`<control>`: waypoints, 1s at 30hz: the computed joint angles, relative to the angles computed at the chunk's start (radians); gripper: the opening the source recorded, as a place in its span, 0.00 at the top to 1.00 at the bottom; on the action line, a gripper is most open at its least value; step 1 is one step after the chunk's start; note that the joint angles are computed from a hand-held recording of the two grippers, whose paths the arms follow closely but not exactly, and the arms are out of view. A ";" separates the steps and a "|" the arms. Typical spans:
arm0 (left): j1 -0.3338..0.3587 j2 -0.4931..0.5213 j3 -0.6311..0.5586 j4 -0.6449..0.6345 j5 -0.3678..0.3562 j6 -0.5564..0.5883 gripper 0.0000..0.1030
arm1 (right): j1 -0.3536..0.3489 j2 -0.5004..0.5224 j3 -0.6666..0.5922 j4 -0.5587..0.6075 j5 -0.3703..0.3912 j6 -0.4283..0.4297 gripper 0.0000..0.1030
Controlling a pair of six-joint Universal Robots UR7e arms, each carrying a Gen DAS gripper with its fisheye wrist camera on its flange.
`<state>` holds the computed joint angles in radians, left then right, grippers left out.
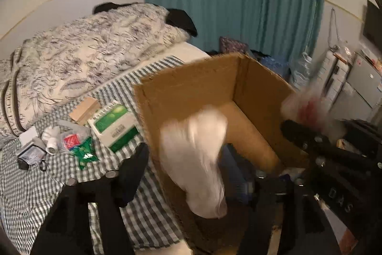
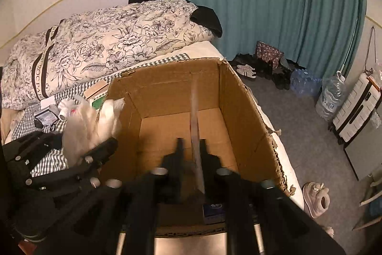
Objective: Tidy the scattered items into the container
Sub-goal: 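Open both tools to drop the sachet and lace cloth into the box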
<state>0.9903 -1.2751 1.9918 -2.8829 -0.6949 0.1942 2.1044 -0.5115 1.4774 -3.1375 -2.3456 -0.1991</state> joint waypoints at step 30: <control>0.060 -0.268 0.054 0.088 0.140 -0.126 0.06 | 0.086 0.048 -0.025 -0.073 0.036 0.016 0.22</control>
